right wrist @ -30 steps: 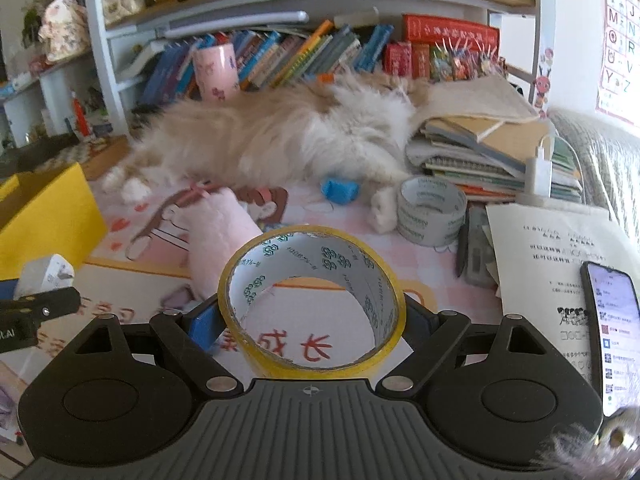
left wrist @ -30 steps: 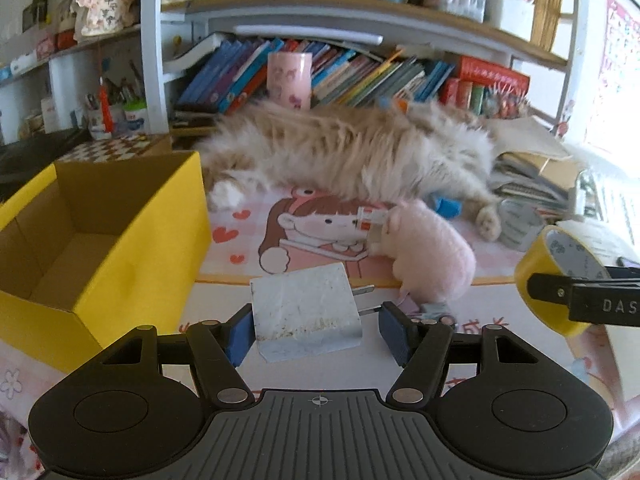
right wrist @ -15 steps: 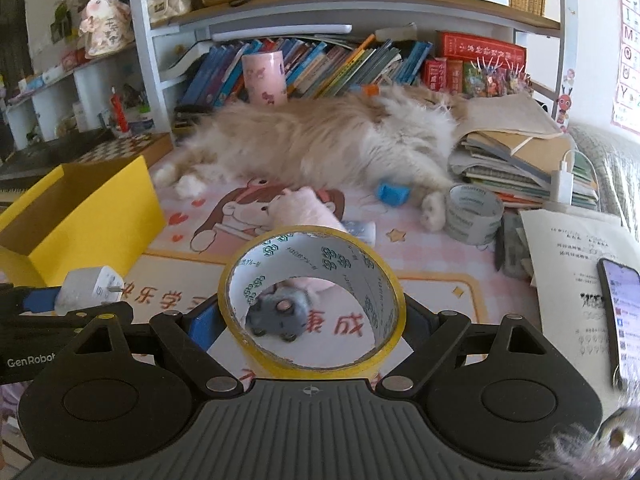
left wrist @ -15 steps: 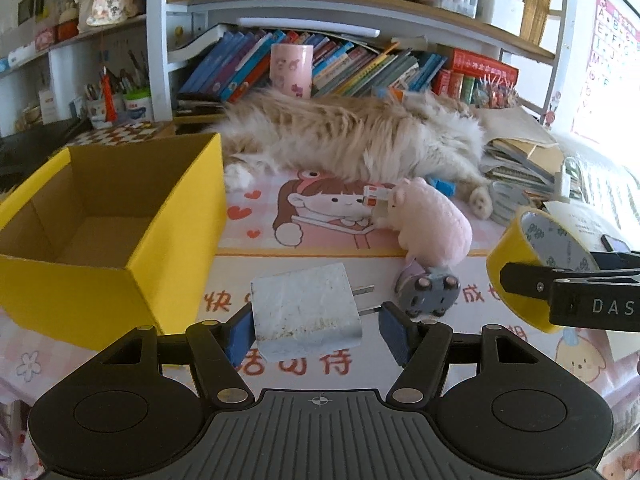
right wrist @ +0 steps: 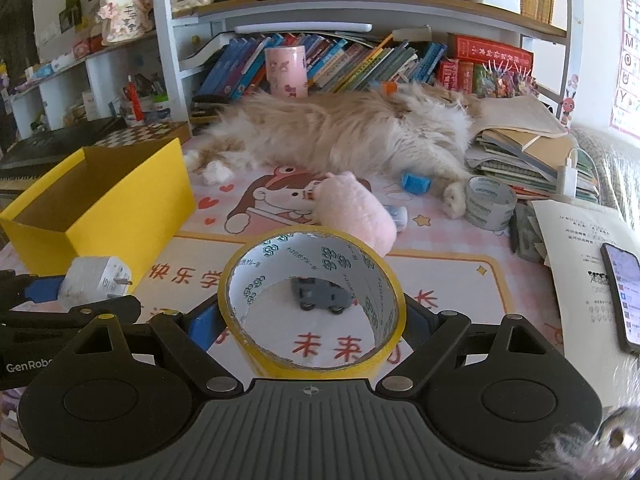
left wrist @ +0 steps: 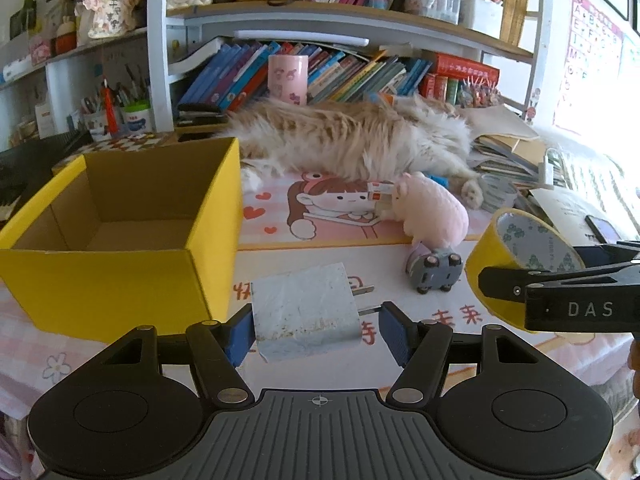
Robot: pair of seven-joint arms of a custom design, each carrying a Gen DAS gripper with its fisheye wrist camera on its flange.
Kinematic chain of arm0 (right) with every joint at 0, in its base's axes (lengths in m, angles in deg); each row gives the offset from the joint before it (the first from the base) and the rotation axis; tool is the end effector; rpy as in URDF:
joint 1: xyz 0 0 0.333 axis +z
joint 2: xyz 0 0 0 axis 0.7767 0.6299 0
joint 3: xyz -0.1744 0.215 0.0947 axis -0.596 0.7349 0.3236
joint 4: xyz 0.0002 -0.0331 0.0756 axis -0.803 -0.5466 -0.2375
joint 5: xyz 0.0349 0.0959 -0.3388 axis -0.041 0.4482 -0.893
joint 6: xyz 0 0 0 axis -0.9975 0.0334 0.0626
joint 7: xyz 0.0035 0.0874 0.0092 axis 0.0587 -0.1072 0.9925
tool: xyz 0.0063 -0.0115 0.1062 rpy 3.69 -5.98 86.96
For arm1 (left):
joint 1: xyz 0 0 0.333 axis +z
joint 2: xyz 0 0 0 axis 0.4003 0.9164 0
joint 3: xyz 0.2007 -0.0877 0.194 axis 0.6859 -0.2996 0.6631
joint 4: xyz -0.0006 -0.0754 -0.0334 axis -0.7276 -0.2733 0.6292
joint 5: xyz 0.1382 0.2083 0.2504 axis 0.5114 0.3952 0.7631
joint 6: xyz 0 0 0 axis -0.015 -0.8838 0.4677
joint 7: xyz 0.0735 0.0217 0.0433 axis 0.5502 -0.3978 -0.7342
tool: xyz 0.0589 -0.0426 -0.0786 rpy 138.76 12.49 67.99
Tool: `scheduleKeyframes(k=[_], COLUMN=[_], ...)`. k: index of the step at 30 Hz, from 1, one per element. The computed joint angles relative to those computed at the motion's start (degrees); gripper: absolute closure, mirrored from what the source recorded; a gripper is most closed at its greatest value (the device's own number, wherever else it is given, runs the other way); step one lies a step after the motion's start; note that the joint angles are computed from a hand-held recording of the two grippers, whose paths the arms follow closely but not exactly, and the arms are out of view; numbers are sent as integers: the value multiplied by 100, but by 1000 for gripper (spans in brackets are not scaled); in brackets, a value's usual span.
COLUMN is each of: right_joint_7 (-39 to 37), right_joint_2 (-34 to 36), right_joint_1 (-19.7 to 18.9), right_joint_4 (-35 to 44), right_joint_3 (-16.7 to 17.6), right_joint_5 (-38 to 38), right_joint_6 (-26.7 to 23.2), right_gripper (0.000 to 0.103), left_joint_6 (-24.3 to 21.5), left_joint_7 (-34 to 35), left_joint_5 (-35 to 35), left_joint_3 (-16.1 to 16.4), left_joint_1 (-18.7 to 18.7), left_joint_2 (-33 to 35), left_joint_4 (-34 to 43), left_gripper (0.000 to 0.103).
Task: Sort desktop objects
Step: 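Lift the charger and tape and carry both toward the yellow box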
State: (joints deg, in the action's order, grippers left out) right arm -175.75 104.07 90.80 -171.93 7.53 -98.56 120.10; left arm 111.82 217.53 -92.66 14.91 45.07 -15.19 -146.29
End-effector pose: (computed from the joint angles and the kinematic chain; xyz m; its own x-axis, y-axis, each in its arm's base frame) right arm 0.5719 0.3887 0.3773 -0.2878 -0.9561 -0.0549 -0.5821 0.2202 -0.7828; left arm 0.6400 -0.1171 0.3605 -0.5776 -0.8150 0.0470 -0.5267 0.3281 -0.7842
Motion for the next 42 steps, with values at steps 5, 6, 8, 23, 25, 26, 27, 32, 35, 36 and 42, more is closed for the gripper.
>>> scheduleKeyframes(k=[5, 6, 8, 23, 25, 26, 27, 32, 35, 36, 42], right_joint_7=[-221, -290, -469, -869, -891, -895, -875, -886, -991, -1034, -1375], right_joint_2=[262, 316, 432, 1321, 1457, 1529, 1575, 1916, 2150, 2230, 2752], right_joint_1=[116, 142, 191, 843, 923, 970, 1012, 1160, 1237, 1263, 1348], right_joint_4=[409, 488, 657, 1958, 2167, 2278, 2341, 2836, 3218, 3354, 4270], right_joint_3=[72, 85, 110, -35, -55, -67, -80, -115, -160, -178, -283], right_joint_5=[211, 275, 418, 1317, 1415, 1467, 1508, 1745, 1878, 1918, 2211], right_joint_6=[-255, -285, -308, -780, -867, -934, -960, -1100, -1199, -1241, -1541], right_gripper=[17, 17, 17, 17, 17, 17, 17, 17, 17, 17, 17], left_joint_6=[-119, -145, -194, -1036, -1142, -1203, -1263, -1479, -1568, -1604, -1758], left_joint_7=[245, 294, 385, 1708, 1884, 1957, 2045, 2371, 2541, 2578, 2840], left_joint_5=[-98, -163, -308, -1632, -1782, -1846, -1919, -2244, -2451, -2503, -2886], left_joint_3=[-301, -331, -332, 156, 282, 352, 419, 776, 987, 1062, 1463], left_joint_1=[482, 562, 661, 1049, 1034, 1021, 1020, 933, 855, 822, 591], left_joint_2=[-95, -131, -205, -1012, -1124, -1172, -1227, -1439, -1526, -1552, -1681], left_joint_4=[-251, -299, -361, -900, -976, -1003, -1042, -1167, -1204, -1213, -1243], left_gripper=[37, 37, 37, 37, 37, 37, 37, 37, 37, 37, 37])
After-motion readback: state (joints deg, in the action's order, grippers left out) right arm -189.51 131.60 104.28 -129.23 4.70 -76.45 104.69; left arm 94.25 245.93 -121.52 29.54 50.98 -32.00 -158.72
